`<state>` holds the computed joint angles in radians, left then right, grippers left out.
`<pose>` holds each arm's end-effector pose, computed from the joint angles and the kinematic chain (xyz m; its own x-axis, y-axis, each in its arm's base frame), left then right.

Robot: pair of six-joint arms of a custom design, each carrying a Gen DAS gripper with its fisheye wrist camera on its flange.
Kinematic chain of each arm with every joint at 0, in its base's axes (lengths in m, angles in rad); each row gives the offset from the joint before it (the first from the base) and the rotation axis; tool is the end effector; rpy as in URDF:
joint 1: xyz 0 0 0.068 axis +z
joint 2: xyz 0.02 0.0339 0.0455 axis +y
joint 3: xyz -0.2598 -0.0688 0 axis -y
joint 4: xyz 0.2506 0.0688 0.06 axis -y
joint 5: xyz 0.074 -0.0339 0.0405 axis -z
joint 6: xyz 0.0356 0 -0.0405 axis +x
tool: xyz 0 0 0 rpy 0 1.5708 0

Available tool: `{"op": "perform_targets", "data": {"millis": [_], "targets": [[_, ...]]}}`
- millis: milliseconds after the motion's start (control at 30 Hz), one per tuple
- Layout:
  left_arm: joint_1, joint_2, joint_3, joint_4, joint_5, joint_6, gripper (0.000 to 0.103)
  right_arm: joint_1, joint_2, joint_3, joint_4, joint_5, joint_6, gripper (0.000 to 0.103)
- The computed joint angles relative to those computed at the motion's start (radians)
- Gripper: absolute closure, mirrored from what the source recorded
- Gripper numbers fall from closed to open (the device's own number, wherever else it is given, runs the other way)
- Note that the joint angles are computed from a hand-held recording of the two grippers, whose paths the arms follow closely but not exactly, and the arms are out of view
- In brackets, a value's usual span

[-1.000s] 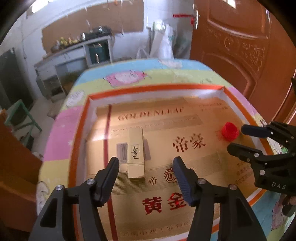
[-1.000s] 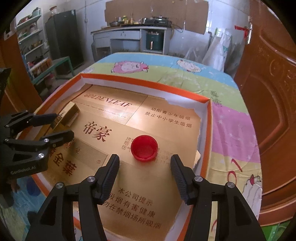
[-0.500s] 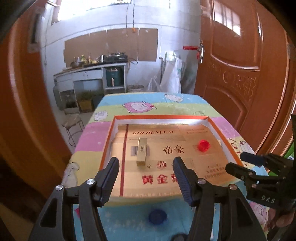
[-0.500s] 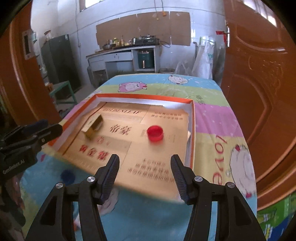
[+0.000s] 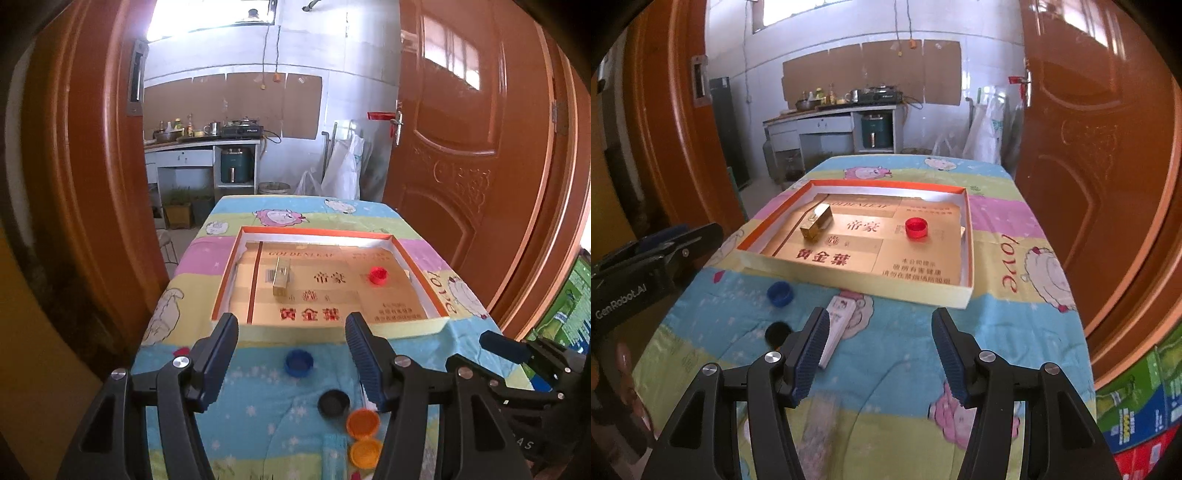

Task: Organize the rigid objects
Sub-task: 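Withdraw both tools from the box back over the remaining items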

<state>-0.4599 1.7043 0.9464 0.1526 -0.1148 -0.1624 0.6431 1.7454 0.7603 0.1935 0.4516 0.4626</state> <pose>0.3314 -0.1596 0.1801 -0.5608 0.0985 -0.8220 0.2694 0.9606 -0.0686 0.2719 0.1844 0.1182 -0.6408 0.0216 -0.7674 -0.0091 0.9993 0.0357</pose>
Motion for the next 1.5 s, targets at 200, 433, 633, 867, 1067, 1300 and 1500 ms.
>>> {"op": "perform_targets", "data": {"millis": [200, 433, 633, 867, 1067, 1300, 1500], "targets": [[-0.022, -0.106, -0.118, 0.026, -0.032, 0.008, 0.043, 0.071, -0.079, -0.056, -0.051, 0.068, 0.077, 0.044], [-0.003, -0.186, -0.219, 0.029, 0.04, -0.034, 0.043, 0.152, -0.14, -0.088, -0.138, 0.124, 0.158, 0.044], [-0.016, -0.226, -0.307, 0.046, 0.04, -0.03, 0.043, 0.197, -0.149, -0.108, -0.174, 0.136, 0.23, 0.044], [-0.026, -0.275, -0.373, 0.056, 0.041, -0.031, 0.043, 0.243, -0.142, -0.104, -0.209, 0.16, 0.277, 0.044], [-0.044, -0.286, -0.384, 0.048, 0.035, -0.029, 0.043, 0.266, -0.122, -0.095, -0.217, 0.16, 0.291, 0.044], [-0.058, -0.271, -0.388, 0.053, 0.031, -0.028, 0.043, 0.269, -0.102, -0.089, -0.219, 0.149, 0.304, 0.044], [-0.066, -0.234, -0.379, 0.06, 0.024, -0.022, 0.043, 0.261, -0.077, -0.085, -0.205, 0.125, 0.304, 0.044]]}}
